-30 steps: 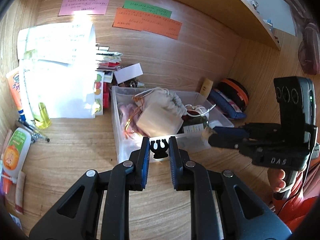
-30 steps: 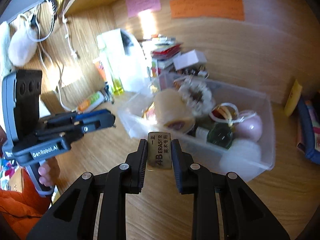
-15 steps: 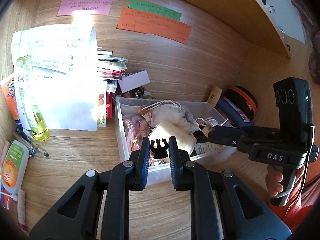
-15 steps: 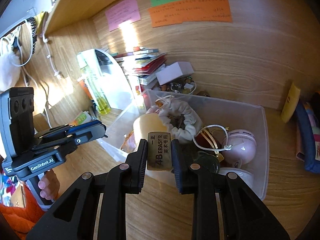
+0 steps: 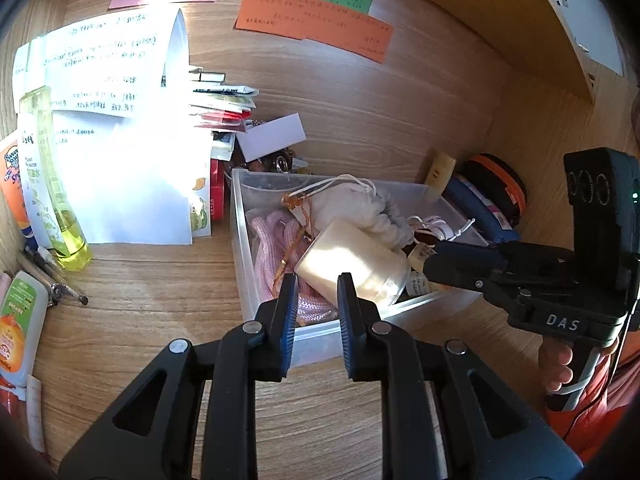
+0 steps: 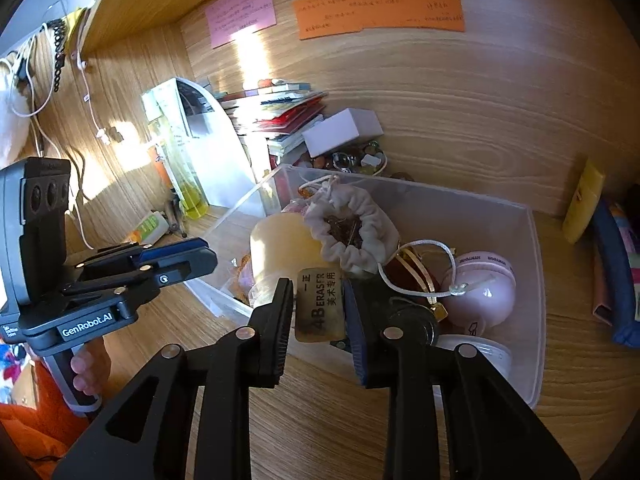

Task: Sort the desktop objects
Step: 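Carry clip and eraser over the clear box and open both tools to drop them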

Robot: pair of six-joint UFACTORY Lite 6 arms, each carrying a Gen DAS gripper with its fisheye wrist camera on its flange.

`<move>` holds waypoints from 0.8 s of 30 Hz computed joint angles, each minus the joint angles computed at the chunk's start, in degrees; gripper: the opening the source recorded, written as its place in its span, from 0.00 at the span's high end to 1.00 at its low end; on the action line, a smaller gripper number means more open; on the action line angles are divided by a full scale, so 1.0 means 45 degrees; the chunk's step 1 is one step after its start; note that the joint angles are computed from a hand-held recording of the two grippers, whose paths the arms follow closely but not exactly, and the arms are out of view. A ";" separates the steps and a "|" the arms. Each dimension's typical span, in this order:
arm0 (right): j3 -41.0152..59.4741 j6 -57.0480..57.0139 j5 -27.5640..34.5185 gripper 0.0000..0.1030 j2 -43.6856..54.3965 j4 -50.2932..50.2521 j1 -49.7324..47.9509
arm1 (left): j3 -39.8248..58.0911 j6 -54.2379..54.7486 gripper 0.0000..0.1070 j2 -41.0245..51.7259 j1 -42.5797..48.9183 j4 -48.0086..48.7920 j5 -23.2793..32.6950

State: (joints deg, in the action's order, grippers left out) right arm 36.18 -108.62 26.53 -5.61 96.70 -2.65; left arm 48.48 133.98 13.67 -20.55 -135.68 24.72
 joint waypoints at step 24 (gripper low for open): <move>-0.2395 -0.0252 -0.1295 0.24 -0.4141 0.1111 -0.0123 | -0.2471 0.3254 0.46 -0.3407 -0.1091 -0.3965 -0.0698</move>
State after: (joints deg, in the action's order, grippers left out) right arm 25.40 -109.75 20.70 -24.24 101.71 -3.20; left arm 37.36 148.62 -1.66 -25.45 -153.52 21.58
